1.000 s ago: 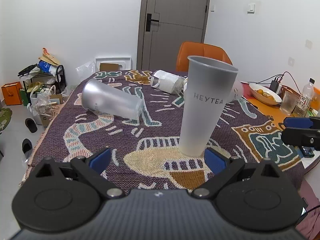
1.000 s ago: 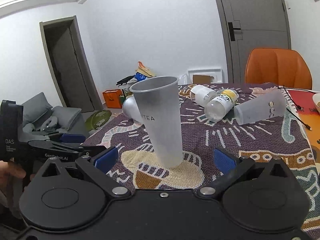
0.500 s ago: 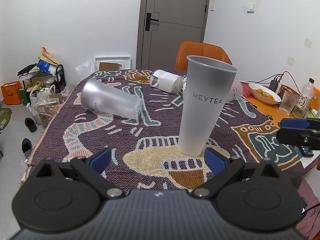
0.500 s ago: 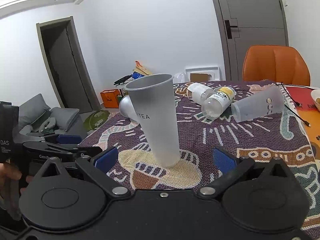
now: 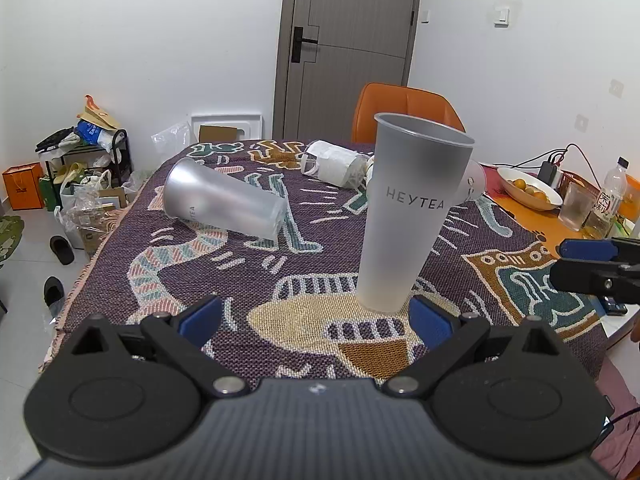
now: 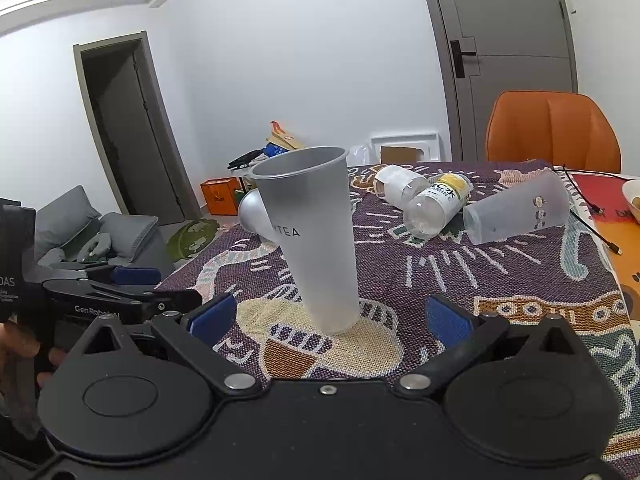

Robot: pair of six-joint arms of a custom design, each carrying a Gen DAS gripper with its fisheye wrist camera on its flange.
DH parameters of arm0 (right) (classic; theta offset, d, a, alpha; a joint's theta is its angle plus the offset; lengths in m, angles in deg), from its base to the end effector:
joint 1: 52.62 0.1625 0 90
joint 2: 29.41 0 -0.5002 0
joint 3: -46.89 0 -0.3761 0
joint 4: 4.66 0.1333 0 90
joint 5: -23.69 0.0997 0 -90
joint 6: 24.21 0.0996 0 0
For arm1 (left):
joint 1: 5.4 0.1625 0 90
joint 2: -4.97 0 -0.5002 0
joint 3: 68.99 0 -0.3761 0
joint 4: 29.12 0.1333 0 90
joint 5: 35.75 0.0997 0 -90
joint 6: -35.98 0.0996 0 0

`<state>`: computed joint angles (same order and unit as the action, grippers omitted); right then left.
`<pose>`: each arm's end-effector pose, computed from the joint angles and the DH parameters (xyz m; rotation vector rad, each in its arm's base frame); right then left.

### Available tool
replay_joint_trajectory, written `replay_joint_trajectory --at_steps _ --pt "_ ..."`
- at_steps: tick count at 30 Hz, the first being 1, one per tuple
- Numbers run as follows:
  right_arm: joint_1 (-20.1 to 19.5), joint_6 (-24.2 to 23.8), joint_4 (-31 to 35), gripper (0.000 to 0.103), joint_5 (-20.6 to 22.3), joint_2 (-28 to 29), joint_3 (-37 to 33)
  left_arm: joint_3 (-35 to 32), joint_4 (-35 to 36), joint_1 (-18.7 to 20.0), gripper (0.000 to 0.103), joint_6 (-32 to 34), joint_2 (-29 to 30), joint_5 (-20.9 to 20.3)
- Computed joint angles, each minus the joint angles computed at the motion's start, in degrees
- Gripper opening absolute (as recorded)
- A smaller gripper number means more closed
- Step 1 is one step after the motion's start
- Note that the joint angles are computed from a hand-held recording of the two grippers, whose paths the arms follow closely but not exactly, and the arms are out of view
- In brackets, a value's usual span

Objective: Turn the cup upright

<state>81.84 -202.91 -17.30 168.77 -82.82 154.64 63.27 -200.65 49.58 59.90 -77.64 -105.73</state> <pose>0.3826 -0.3162 0.1462 0.3317 -2.2406 1.3583 -0.1165 -0.4580 0.3451 1.2257 2.4494 -0.8243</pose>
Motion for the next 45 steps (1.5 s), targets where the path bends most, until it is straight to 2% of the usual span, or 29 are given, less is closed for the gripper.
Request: replay_joint_trajectory --at_steps 45 --pt "-0.04 0.74 0.38 0.103 0.58 0.17 -0.14 0.16 0.34 -0.39 0.099 0.41 -0.14 0.07"
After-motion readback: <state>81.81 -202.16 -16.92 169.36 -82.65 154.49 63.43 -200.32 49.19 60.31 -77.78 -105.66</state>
